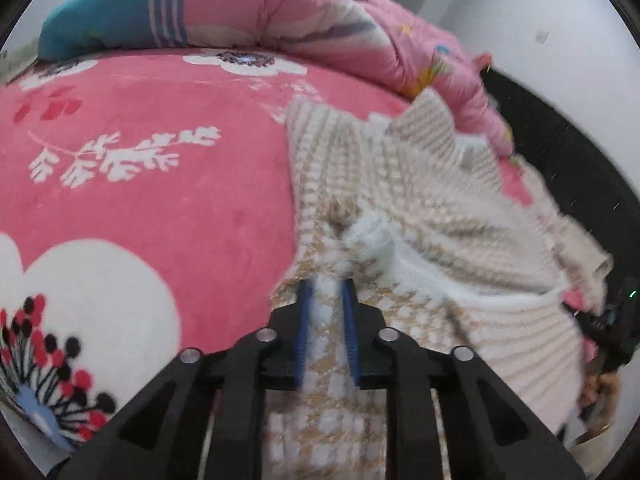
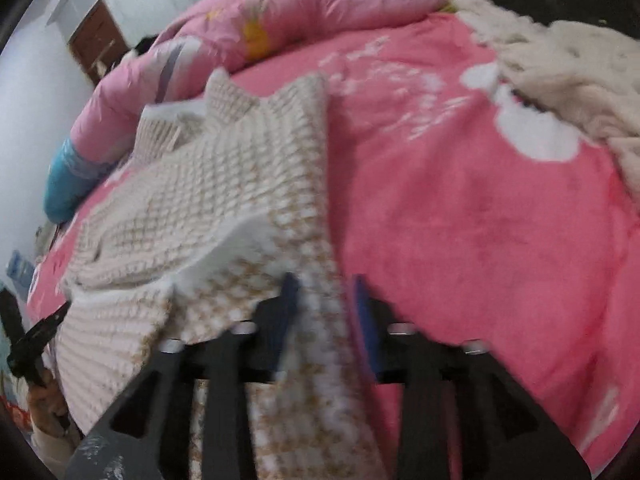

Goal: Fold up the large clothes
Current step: 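Fold the held hem up over the coat toward the collar with both grippers, then open both grippers to release the hem onto the coat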

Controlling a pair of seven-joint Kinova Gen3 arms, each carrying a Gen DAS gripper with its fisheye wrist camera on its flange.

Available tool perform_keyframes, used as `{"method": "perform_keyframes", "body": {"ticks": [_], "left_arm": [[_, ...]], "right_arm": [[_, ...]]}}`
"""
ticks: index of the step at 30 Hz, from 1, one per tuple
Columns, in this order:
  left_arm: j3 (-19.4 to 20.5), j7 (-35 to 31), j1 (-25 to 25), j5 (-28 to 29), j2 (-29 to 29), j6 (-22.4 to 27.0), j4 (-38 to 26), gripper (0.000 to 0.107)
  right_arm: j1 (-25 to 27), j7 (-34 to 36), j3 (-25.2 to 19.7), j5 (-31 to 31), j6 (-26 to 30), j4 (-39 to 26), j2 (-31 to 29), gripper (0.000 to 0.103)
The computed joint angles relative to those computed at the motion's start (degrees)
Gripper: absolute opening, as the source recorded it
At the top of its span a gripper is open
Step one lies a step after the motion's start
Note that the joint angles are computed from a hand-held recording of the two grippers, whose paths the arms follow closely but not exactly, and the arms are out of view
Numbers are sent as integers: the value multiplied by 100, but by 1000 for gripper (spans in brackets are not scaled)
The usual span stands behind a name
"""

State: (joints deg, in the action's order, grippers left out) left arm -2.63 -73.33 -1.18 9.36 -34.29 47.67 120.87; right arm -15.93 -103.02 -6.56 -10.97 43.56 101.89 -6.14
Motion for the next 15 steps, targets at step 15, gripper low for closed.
{"method": "perform_keyframes", "body": {"ticks": [15], "left_arm": [[1808, 730, 731, -1021, 274, 404, -519, 47]], "right_arm": [[-1449, 693, -251, -256, 630, -495, 345, 43]]}}
